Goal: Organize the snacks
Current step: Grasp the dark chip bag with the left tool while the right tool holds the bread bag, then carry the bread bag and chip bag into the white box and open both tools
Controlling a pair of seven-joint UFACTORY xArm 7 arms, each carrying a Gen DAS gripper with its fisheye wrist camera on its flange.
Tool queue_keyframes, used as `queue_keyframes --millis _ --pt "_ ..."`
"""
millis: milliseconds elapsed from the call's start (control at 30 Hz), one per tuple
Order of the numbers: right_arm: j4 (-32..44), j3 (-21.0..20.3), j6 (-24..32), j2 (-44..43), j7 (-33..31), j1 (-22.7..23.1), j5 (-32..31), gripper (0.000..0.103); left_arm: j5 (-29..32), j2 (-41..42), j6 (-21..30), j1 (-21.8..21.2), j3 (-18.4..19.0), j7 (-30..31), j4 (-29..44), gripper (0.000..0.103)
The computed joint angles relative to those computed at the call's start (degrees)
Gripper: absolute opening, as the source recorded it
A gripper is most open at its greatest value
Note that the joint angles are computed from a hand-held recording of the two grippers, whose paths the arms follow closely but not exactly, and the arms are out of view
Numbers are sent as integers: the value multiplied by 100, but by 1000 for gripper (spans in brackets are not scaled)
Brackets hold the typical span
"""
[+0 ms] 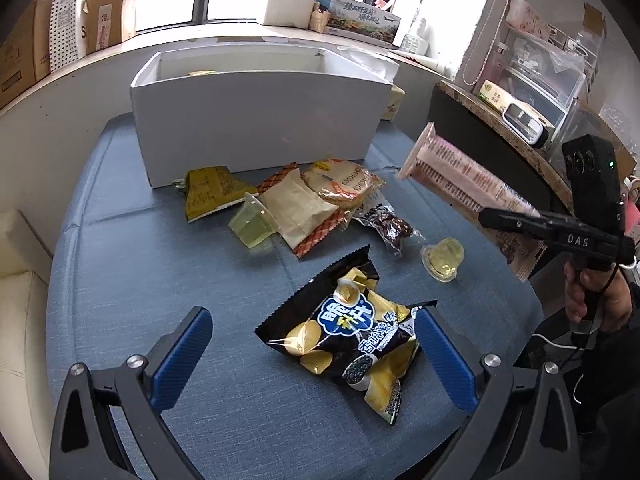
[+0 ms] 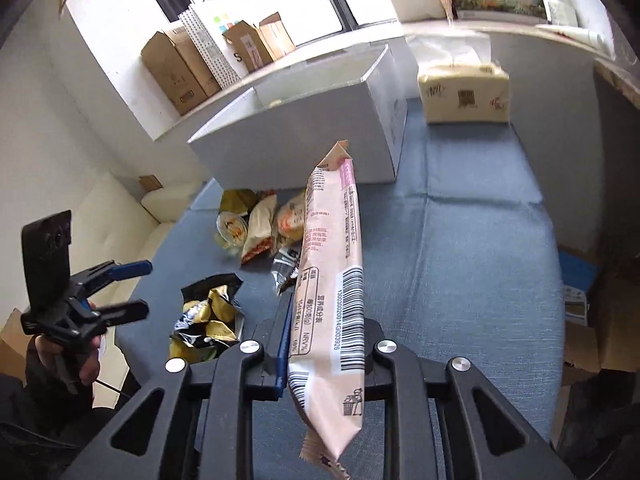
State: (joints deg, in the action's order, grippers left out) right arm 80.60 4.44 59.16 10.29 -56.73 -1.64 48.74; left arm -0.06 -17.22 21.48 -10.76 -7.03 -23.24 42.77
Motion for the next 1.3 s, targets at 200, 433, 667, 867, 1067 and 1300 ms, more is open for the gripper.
queue_keyframes --millis 200,433,667,867,1067,1300 --pt "-269 -58 -113 -405 -284 14 274 24 510 785 538 -113 -179 368 664 103" --pt "-453 -170 -83 -541 -337 94 342 24 1139 1562 913 -308 -162 671 1283 95" --pt "-483 -202 -88 -536 -278 95 410 24 158 891 571 -238 77 968 875 54" --pt "-506 -169 -80 -581 -338 149 547 24 -828 -21 272 -276 335 1394 479 54" --pt "-222 -107 -61 -496 -349 231 864 24 -592 -307 308 107 274 1095 756 54" --pt "855 128 -266 85 67 422 734 24 61 179 309 573 200 614 1722 54"
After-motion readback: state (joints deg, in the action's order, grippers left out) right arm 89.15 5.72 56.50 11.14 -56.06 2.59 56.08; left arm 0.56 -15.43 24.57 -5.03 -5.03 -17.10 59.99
